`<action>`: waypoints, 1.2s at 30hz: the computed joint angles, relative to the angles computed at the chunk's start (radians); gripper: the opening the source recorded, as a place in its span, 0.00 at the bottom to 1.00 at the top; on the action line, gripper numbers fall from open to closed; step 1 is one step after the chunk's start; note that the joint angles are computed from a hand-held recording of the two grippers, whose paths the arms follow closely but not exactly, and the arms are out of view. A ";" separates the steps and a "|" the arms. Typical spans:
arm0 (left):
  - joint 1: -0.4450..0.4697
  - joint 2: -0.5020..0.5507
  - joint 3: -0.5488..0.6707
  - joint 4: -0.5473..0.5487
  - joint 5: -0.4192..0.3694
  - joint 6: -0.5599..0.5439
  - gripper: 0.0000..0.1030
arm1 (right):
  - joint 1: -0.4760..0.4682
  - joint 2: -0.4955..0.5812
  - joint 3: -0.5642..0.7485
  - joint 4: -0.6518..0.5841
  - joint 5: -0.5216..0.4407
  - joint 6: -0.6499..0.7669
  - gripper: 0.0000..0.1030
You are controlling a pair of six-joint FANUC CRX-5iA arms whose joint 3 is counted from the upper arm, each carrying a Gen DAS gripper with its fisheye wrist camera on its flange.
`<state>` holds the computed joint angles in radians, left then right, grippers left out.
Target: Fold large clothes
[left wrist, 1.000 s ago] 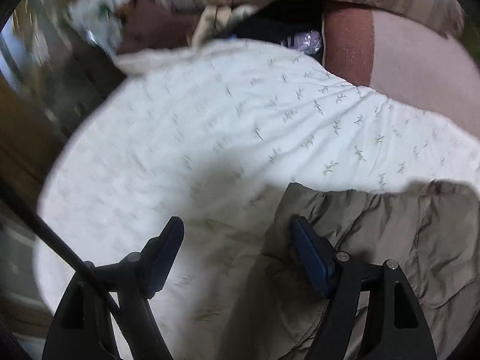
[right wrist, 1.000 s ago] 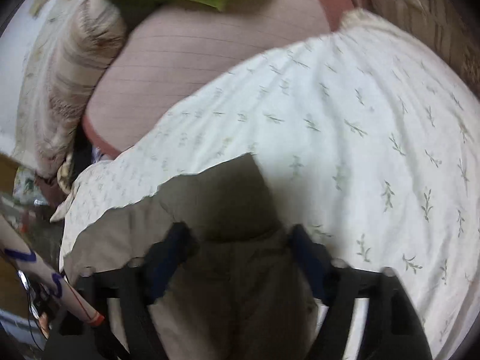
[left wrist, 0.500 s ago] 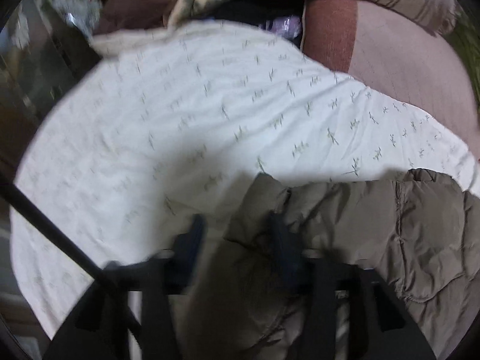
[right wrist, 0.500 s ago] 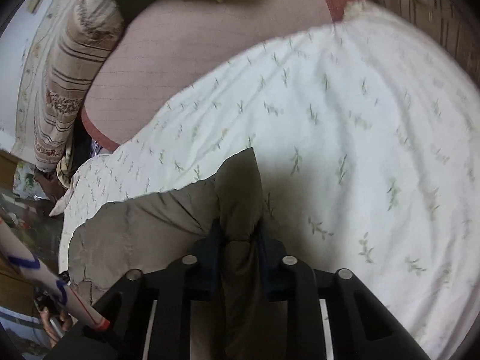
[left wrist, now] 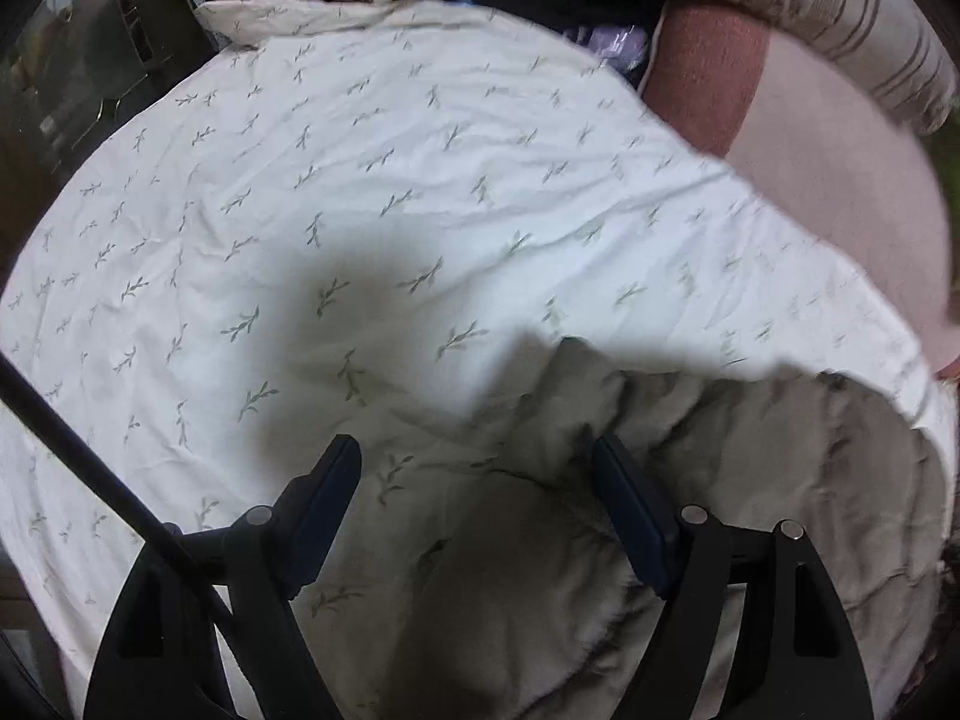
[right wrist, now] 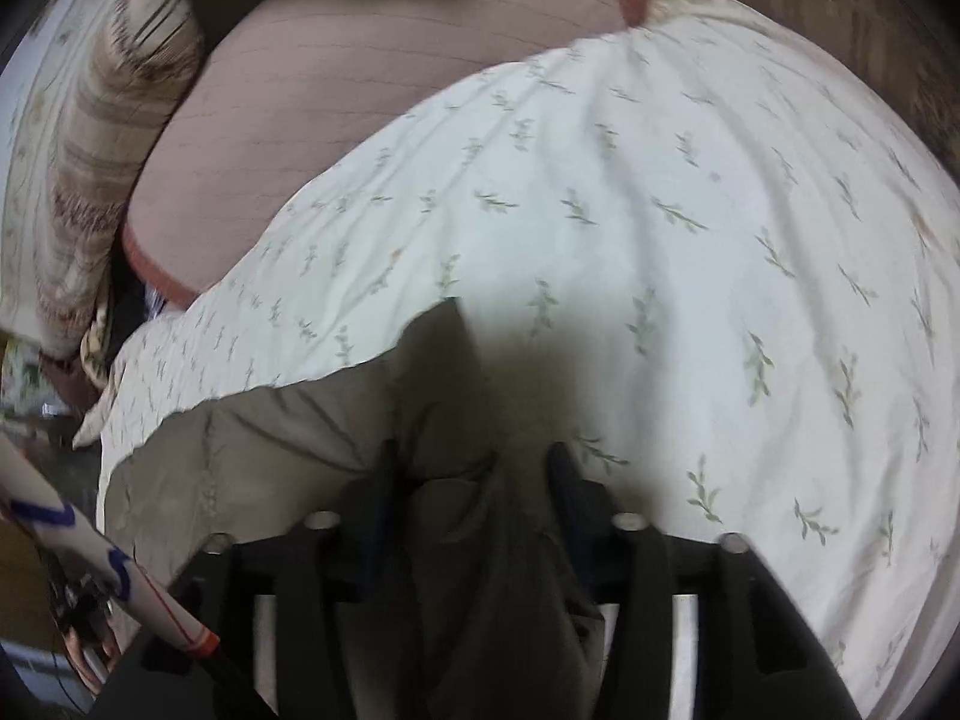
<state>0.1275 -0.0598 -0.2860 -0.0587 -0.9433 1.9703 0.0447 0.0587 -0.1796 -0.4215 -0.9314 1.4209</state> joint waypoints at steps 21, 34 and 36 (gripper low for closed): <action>0.032 -0.077 -0.124 0.203 0.161 -0.104 0.09 | 0.054 -0.090 -0.061 0.038 0.095 0.020 0.18; -0.134 0.057 0.056 -0.172 0.044 0.147 0.14 | 0.085 -0.004 -0.043 0.095 0.084 -0.006 0.22; -0.143 0.043 0.063 -0.192 0.029 0.162 0.22 | 0.098 -0.026 -0.057 0.130 0.091 -0.041 0.29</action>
